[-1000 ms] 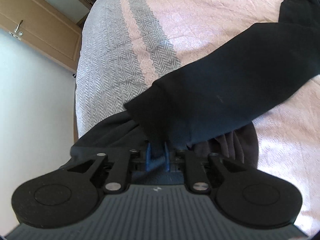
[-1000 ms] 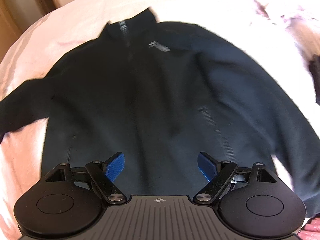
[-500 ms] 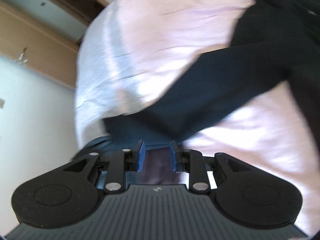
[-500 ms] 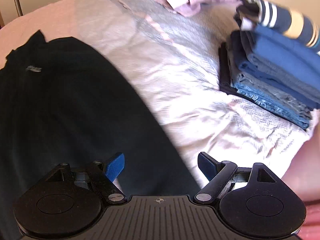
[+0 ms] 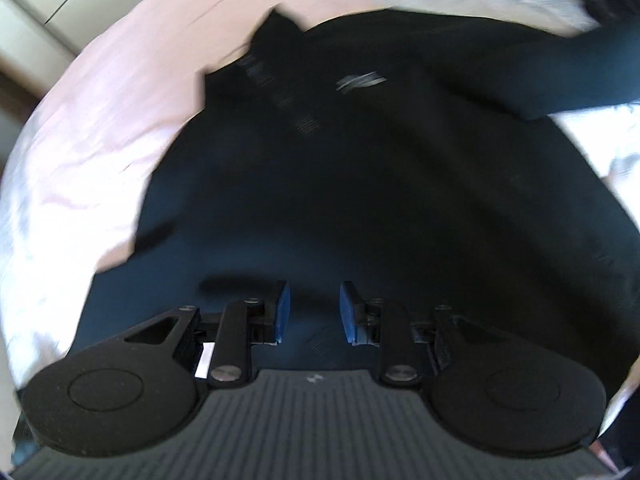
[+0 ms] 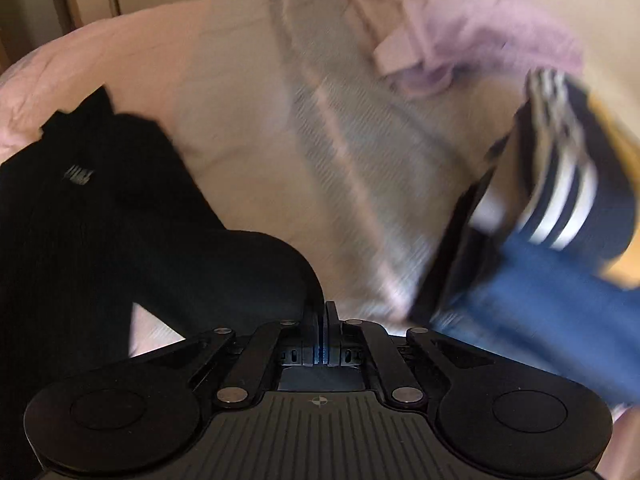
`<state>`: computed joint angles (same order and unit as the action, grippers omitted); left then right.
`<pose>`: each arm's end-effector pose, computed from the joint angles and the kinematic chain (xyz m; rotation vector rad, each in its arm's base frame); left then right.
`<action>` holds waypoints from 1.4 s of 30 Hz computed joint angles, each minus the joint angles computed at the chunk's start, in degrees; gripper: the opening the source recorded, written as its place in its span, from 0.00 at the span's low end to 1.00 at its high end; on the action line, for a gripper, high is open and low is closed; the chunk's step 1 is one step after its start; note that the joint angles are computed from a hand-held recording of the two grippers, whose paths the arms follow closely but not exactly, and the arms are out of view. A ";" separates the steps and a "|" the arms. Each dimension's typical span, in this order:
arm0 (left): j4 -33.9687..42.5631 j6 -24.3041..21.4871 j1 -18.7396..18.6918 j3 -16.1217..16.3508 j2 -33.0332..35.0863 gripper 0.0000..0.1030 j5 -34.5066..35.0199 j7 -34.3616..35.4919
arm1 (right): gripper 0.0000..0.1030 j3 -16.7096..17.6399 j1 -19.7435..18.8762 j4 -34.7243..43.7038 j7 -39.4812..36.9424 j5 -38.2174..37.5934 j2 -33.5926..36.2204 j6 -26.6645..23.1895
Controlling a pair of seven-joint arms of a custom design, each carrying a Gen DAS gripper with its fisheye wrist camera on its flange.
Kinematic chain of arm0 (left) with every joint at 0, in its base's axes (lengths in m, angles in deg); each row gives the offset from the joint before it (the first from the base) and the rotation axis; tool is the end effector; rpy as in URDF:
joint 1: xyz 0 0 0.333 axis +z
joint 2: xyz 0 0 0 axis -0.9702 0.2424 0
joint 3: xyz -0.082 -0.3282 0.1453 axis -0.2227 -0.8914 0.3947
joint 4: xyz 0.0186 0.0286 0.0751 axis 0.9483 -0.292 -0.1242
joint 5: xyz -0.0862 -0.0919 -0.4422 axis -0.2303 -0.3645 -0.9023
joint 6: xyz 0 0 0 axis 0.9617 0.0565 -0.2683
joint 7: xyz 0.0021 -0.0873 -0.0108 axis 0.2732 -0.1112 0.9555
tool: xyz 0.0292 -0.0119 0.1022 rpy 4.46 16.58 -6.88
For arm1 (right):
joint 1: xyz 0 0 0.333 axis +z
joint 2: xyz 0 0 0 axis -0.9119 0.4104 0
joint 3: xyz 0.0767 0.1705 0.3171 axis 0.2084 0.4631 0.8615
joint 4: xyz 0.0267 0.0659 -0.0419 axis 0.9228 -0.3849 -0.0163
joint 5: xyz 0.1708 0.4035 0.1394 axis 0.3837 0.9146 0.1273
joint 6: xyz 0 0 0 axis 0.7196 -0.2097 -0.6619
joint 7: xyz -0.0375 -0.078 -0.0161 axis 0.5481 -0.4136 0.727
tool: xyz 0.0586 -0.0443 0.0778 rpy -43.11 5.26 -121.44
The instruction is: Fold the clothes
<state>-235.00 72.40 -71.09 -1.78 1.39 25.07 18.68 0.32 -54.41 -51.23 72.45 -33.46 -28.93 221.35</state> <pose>0.2538 -0.0377 0.6398 -1.7792 2.0991 -0.0779 0.6622 0.1605 0.6143 -2.3731 1.2379 -0.4698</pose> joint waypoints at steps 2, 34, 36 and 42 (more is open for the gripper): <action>0.56 1.88 -1.42 -0.64 2.31 0.24 -1.35 0.44 | 0.00 -0.10 -0.07 2.72 0.81 -2.26 2.30 0.87; 1.47 4.96 -7.95 -2.68 8.44 0.25 -7.74 -3.54 | 0.52 4.05 -0.91 6.19 7.50 -17.31 15.74 18.64; 1.67 6.55 -7.87 -2.48 9.99 0.25 -7.43 -3.16 | 0.52 6.15 -2.28 5.76 4.70 -10.07 15.52 17.51; 5.12 21.86 -9.43 -0.71 22.40 0.28 -6.05 7.01 | 0.52 3.54 -1.75 -2.55 11.22 -3.04 9.45 17.82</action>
<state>-229.88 94.26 -80.52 -2.49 23.79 19.03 25.70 3.87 -56.16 -53.79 83.68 -36.50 -19.48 239.17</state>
